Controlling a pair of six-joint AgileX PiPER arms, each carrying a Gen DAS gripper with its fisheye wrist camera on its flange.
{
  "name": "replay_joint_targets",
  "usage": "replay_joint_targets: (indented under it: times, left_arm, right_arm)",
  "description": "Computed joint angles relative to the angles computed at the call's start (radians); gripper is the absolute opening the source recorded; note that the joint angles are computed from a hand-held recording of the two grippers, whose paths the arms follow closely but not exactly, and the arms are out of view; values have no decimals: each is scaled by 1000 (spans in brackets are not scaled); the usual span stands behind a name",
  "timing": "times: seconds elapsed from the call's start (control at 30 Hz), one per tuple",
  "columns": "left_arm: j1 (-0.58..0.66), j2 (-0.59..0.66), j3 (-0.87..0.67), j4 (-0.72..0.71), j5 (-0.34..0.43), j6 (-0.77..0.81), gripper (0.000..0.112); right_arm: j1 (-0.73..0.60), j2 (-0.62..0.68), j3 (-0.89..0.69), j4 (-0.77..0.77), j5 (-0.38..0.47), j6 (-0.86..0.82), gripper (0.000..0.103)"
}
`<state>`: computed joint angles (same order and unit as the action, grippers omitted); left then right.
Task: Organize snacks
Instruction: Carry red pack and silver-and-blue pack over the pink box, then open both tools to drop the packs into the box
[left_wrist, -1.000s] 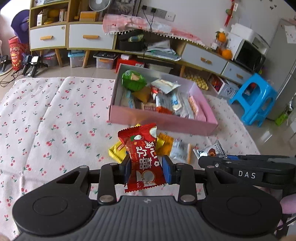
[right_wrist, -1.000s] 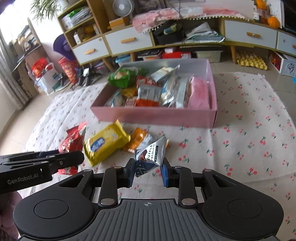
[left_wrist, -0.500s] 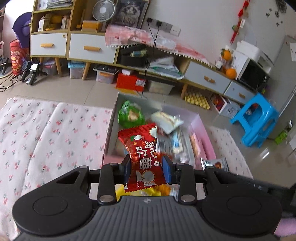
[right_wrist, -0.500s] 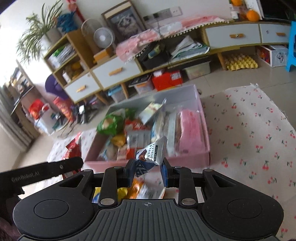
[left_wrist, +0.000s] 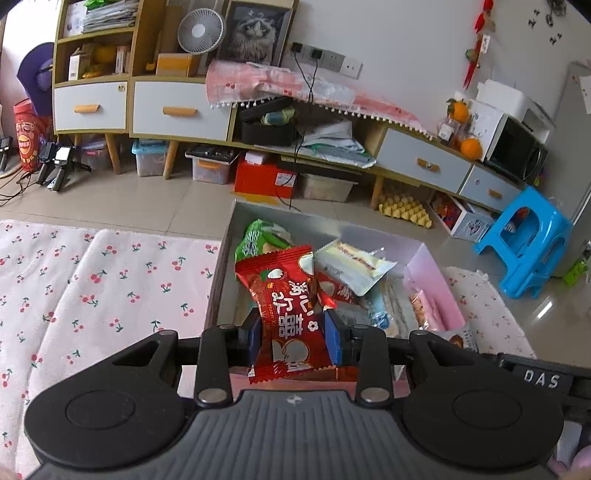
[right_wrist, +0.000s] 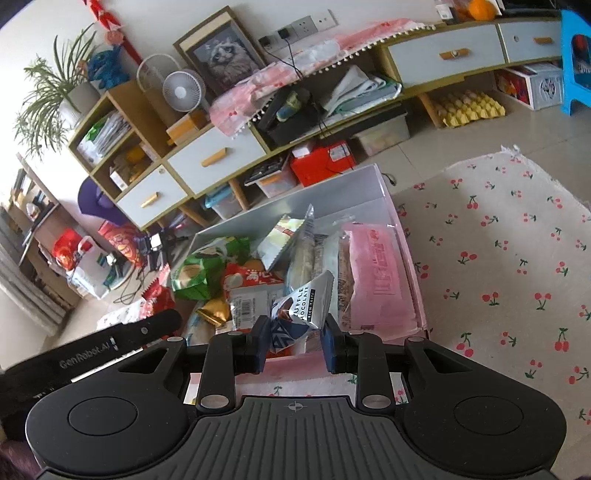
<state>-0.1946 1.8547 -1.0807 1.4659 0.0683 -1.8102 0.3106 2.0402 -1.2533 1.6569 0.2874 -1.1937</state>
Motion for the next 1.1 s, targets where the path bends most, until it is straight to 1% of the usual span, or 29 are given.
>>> replay_joint_targets:
  times: [0.07, 0.13, 0.2, 0.27, 0.33, 0.4, 0.43, 0.5, 0.53, 0.57, 0.6, 0.63, 0.67, 0.73, 0.8, 0.87, 0.93, 1.0, 1.03, 1.07, 1.1]
  left_arm:
    - [-5, 8, -4, -60, 10, 65, 32]
    - [-10, 13, -7, -72, 20, 85, 32]
    - [-18, 12, -2, 7, 33, 18, 32]
    - [-22, 15, -3, 3, 41, 34, 32]
    - [-23, 14, -1, -37, 39, 77, 32]
    - [-24, 11, 3, -25, 43, 69, 32]
    - [-23, 12, -1, -65, 43, 109, 32]
    - [-20, 10, -2, -118, 41, 154, 33]
    - [-19, 12, -7, -151, 40, 186, 33]
    - [-21, 12, -9, -171, 45, 203, 37]
    - [-23, 12, -10, -166, 49, 200, 44]
    - [-22, 13, -11, -202, 45, 237, 48]
    - [-21, 12, -9, -209, 40, 245, 52]
    - [-24, 8, -7, -232, 47, 278, 55]
    - [-29, 3, -5, -279, 61, 332, 61]
    - [-29, -8, 4, -293, 62, 340, 64]
    - [-31, -22, 15, -328, 63, 372, 67]
    - [-35, -39, 31, -328, 70, 376, 71]
    - [-39, -46, 37, -324, 75, 373, 72]
    - [-41, -52, 43, -325, 77, 377, 75]
    - [-43, -60, 50, -355, 81, 413, 79]
  right_arm:
    - [-3, 11, -7, -2, 8, 8, 28]
    - [-4, 17, -13, -2, 13, 15, 28]
    - [-4, 25, -22, -5, 18, 16, 28]
    - [-1, 29, -26, -8, 14, 21, 28]
    - [-2, 34, -30, -16, 16, 31, 28]
    - [-1, 38, -34, -26, 15, 44, 29]
    - [-2, 39, -36, -31, 16, 47, 29]
    - [1, 38, -37, -38, 9, 54, 32]
    - [4, 35, -32, -9, -2, 28, 33]
    - [7, 32, -29, 16, -12, 9, 39]
    - [9, 29, -31, 1, -20, 31, 45]
    - [7, 27, -31, -14, -16, 50, 57]
    - [4, 24, -29, -17, -8, 52, 64]
    - [5, 14, -22, -23, -17, 51, 65]
    - [5, 4, -22, -76, -23, 95, 66]
    - [1, -7, -19, -120, -26, 127, 67]
    - [-2, -24, -6, -132, -32, 127, 70]
    - [-5, -42, 5, -158, -32, 137, 71]
    - [-7, -52, 10, -188, -30, 160, 73]
    - [-9, -62, 15, -216, -28, 179, 76]
    - [-12, -70, 21, -227, -26, 181, 78]
